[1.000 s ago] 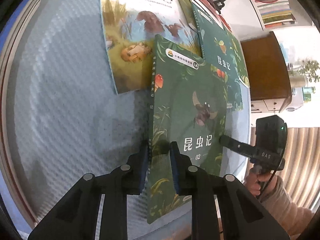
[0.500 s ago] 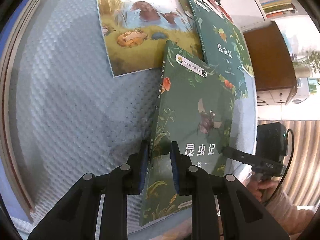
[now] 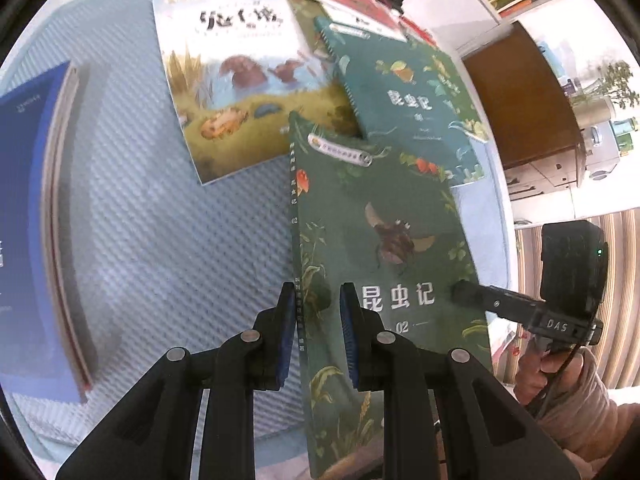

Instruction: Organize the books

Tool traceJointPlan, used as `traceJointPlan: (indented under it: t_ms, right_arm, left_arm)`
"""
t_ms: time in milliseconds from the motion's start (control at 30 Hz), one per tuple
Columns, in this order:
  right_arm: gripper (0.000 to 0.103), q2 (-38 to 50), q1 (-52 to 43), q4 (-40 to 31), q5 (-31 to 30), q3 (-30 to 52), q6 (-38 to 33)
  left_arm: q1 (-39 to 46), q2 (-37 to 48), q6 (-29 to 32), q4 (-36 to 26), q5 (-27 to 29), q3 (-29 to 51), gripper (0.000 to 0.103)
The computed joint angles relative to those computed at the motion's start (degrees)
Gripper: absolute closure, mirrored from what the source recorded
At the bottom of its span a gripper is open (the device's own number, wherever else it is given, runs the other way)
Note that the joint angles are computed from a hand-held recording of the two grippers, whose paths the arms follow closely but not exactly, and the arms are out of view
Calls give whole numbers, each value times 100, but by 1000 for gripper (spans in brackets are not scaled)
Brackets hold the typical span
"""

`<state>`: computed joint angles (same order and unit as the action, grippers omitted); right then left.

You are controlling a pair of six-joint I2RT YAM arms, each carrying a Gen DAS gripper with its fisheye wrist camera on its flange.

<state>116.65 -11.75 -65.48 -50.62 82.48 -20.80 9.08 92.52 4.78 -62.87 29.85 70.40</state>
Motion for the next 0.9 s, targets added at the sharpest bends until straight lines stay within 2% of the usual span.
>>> traceJointPlan:
  t_ms: [500, 900]
  right_arm:
    - [92, -619, -30, -536, -123, -362, -317]
    - [92, -1137, 192, -343, -377, -527, 50]
  left_arm:
    - [0, -511, 12, -583, 12, -90, 85]
    - [518, -695, 625, -1028, 42, 176, 85]
